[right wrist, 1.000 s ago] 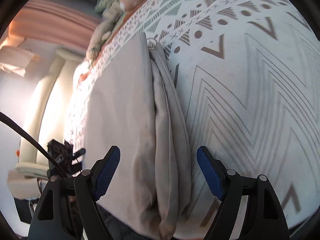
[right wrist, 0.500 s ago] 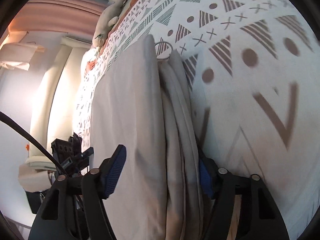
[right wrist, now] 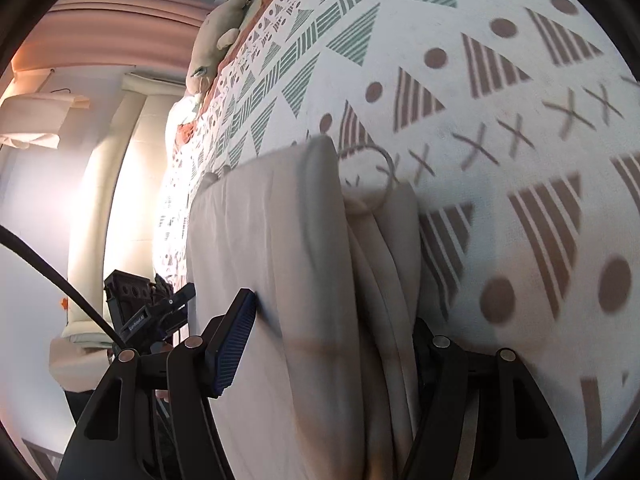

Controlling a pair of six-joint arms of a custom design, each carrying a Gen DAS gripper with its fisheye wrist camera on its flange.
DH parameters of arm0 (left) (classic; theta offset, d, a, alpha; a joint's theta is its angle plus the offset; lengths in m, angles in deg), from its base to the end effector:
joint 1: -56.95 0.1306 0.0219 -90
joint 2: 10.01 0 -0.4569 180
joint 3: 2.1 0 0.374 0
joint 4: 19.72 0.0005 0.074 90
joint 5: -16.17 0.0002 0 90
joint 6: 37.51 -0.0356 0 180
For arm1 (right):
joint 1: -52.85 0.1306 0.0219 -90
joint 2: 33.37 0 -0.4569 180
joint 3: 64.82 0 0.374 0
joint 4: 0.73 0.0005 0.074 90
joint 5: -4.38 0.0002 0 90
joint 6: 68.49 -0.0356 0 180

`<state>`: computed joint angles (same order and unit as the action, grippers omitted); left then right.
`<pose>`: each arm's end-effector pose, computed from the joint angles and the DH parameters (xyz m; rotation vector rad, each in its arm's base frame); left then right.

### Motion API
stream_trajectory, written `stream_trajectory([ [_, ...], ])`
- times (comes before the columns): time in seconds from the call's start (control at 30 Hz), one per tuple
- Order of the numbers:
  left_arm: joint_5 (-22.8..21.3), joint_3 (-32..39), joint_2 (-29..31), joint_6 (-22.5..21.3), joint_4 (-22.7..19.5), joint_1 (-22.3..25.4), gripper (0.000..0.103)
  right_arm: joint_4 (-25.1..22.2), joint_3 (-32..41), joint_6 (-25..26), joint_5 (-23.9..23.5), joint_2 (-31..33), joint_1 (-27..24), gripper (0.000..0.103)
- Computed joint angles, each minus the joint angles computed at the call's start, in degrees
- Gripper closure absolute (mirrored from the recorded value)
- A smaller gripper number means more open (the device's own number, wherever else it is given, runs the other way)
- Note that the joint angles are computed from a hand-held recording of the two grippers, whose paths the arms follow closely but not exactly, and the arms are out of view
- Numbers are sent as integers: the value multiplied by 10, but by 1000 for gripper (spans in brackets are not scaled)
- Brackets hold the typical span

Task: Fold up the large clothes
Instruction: 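Grasp the folded bag by its ring end with the right gripper and lift it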

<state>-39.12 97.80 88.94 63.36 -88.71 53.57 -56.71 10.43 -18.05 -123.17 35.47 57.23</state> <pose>0.5033 -0.0505 0.4923 -0.0130 2.7059 -0.9026 0.2923 0.0436 0.5205 0.4566 2.4742 1.1309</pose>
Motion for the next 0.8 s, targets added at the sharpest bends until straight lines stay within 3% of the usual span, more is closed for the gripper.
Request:
stream_trajectory([
  [0.03, -2, 6, 6, 3, -1, -2, 46, 4, 3, -4, 10, 5, 6, 47],
  [0.17, -11, 25, 24, 7, -2, -8, 48, 8, 9, -11, 46, 10, 30, 73],
  [0.3, -29, 35, 26, -17, -9, -17, 65, -14, 35, 10, 117, 3, 79, 89],
  [0.37, -38, 34, 18, -28, -5, -20, 80, -17, 48, 3, 151, -3, 108, 90],
  [0.43, -41, 33, 8, -30, -1, -21, 85, -15, 56, -6, 180, -16, 134, 91],
  [0.63, -46, 33, -36, -28, 16, -19, 87, -13, 92, -55, 310, -35, 252, 92],
  [0.8, -32, 40, -77, -19, 20, -12, 88, -38, 127, -110, 435, -51, 364, 92],
])
